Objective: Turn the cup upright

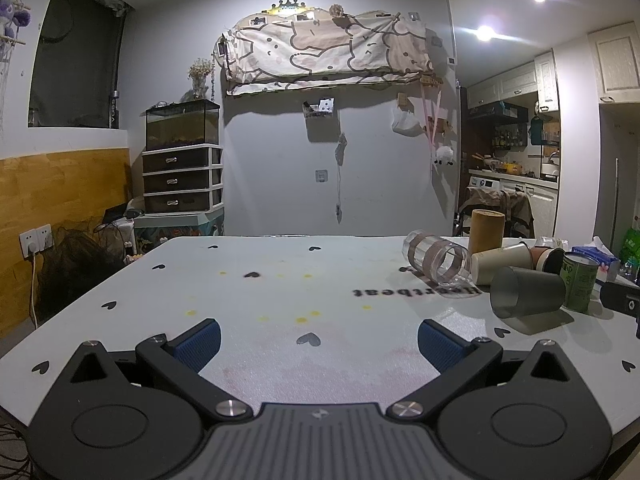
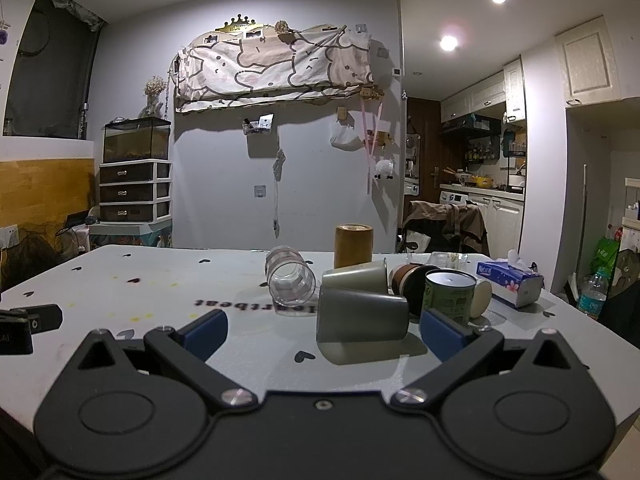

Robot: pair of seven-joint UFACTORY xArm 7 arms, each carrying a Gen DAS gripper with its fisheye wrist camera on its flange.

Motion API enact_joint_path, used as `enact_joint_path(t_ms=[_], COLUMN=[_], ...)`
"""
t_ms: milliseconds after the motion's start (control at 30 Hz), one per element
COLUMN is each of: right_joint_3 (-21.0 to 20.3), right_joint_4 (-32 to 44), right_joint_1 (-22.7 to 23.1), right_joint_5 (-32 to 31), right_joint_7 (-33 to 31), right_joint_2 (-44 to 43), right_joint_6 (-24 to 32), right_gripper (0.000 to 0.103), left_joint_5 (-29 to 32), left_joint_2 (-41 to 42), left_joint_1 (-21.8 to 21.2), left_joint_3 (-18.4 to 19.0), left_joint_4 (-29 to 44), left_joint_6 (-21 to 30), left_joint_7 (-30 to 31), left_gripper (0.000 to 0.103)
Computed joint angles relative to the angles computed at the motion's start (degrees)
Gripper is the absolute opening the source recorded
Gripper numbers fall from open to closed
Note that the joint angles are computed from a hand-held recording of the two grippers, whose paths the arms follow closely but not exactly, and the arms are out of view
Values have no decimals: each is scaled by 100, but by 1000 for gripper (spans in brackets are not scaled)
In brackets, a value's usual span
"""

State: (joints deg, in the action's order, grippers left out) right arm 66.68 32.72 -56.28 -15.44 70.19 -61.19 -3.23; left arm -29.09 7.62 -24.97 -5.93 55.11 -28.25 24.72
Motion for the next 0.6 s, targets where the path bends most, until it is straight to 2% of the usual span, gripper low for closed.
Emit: enact_joint_path(t_ms=[600], right_joint_3=[-5], right_joint_4=[-46], right_joint_1=[-25], right_joint_5=[34], right_joint_7=[9], right_joint_2=[9], right_joint_6=[-80], right_gripper=[103], left_joint_5=[-35], left_joint_2=[51], left_joint_1=[-39], left_joint_3=[0], left_joint_4=[26], left_joint_6=[-14], left_joint_7=[25], left_gripper=[103])
